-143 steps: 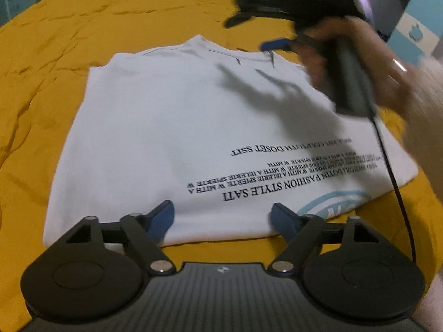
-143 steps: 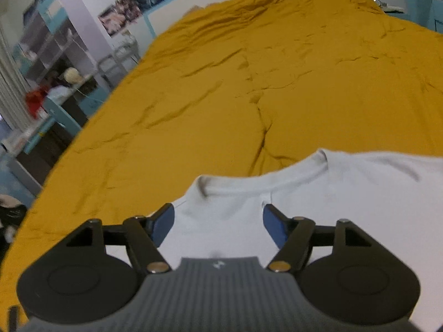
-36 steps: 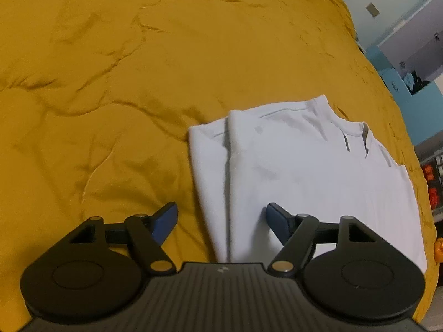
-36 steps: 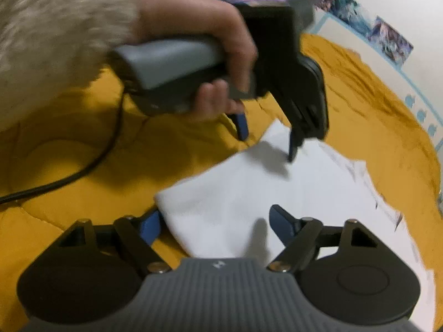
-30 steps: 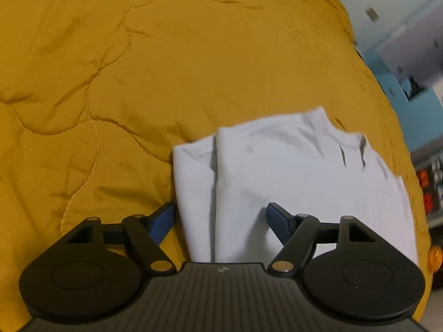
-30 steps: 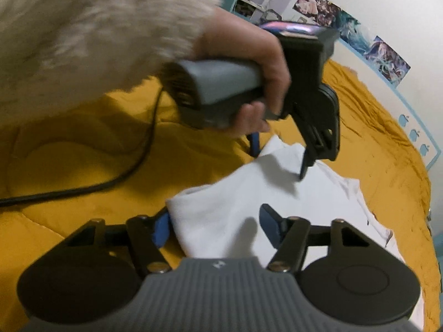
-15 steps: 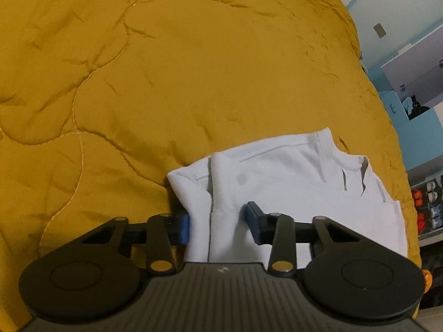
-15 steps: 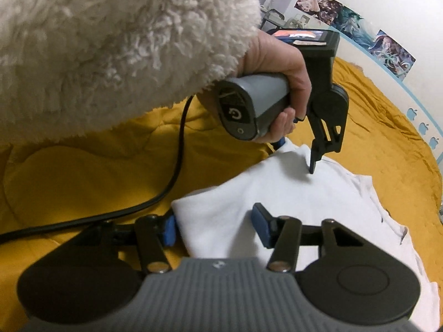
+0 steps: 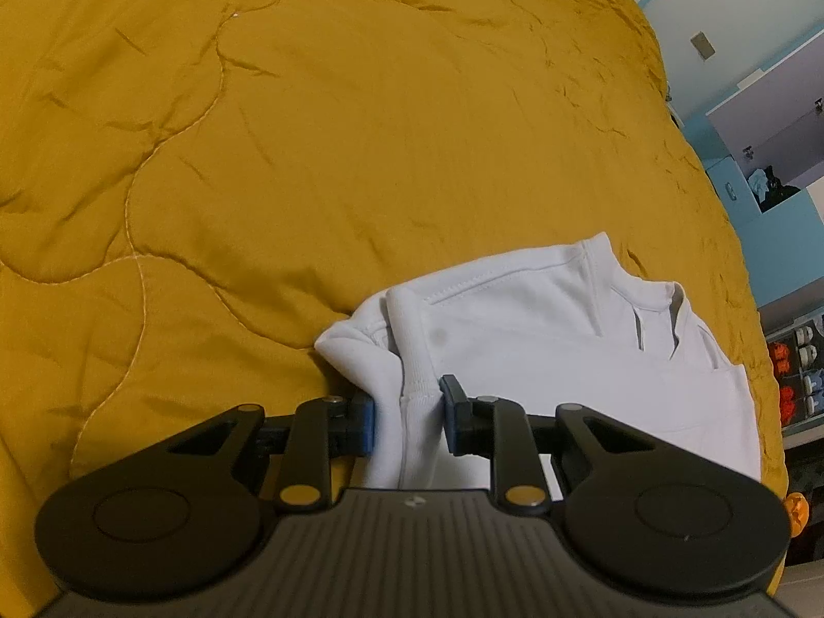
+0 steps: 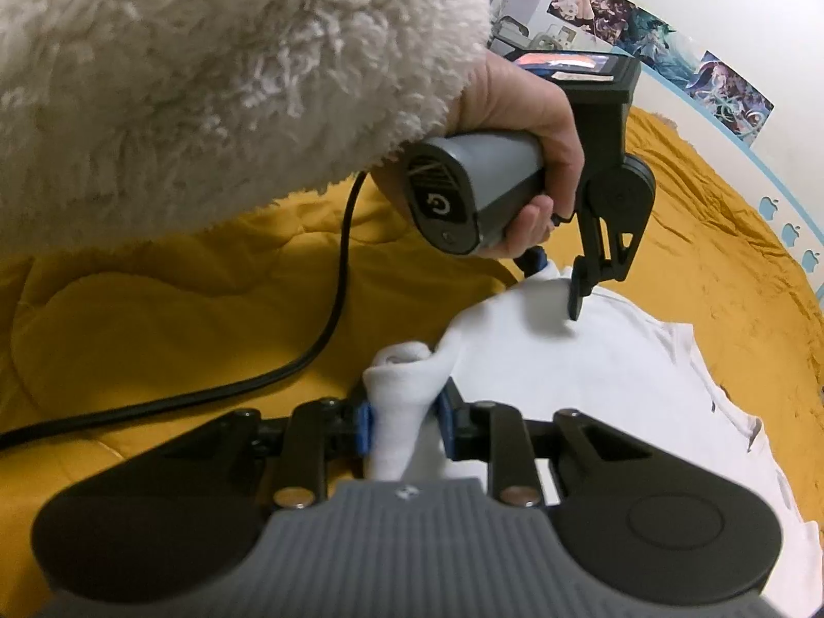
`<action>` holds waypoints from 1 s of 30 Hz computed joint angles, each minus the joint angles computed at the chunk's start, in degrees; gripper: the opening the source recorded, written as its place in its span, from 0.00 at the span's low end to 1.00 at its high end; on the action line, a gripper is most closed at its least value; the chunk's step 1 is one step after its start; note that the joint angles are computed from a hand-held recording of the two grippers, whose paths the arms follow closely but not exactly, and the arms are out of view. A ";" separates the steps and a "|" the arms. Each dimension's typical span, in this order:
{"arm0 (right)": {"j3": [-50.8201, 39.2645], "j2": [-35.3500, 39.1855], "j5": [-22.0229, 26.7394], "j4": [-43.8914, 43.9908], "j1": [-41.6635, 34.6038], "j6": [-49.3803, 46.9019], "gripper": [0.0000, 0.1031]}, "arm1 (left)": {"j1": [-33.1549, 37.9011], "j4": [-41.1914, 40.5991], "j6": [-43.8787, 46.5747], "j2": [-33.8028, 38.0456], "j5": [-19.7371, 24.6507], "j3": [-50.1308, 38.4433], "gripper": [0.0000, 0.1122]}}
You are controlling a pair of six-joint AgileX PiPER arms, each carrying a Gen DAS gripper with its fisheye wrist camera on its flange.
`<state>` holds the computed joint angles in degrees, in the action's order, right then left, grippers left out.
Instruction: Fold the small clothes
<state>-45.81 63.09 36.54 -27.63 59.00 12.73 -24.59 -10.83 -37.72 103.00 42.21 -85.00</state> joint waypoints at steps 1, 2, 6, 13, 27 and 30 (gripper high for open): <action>-0.05 0.00 -0.15 0.58 -0.38 -0.41 0.19 | -0.08 0.26 -0.15 0.00 0.10 -0.14 0.24; -0.11 -0.05 -0.30 1.27 -0.81 -0.87 0.18 | -0.25 0.58 -0.50 -0.10 0.12 -0.10 0.24; -0.31 -0.17 -1.19 5.12 -3.34 -4.02 0.17 | -0.87 1.89 -2.18 -0.14 0.33 -0.58 0.21; -0.37 -1.48 -1.90 13.65 -8.16 -10.99 0.10 | -2.38 6.05 -5.53 -0.12 2.58 -3.03 0.17; -2.57 -7.16 1.51 52.14 -34.86 -41.73 0.02 | -7.24 9.58 -12.78 1.60 5.90 -15.86 0.14; -3.81 -8.65 7.38 64.76 -49.48 -54.78 0.02 | -10.58 11.91 -15.25 7.59 9.81 -27.84 0.14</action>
<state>-49.62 54.44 43.92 37.13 9.52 -42.04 -35.17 1.09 -52.97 110.59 52.02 -112.84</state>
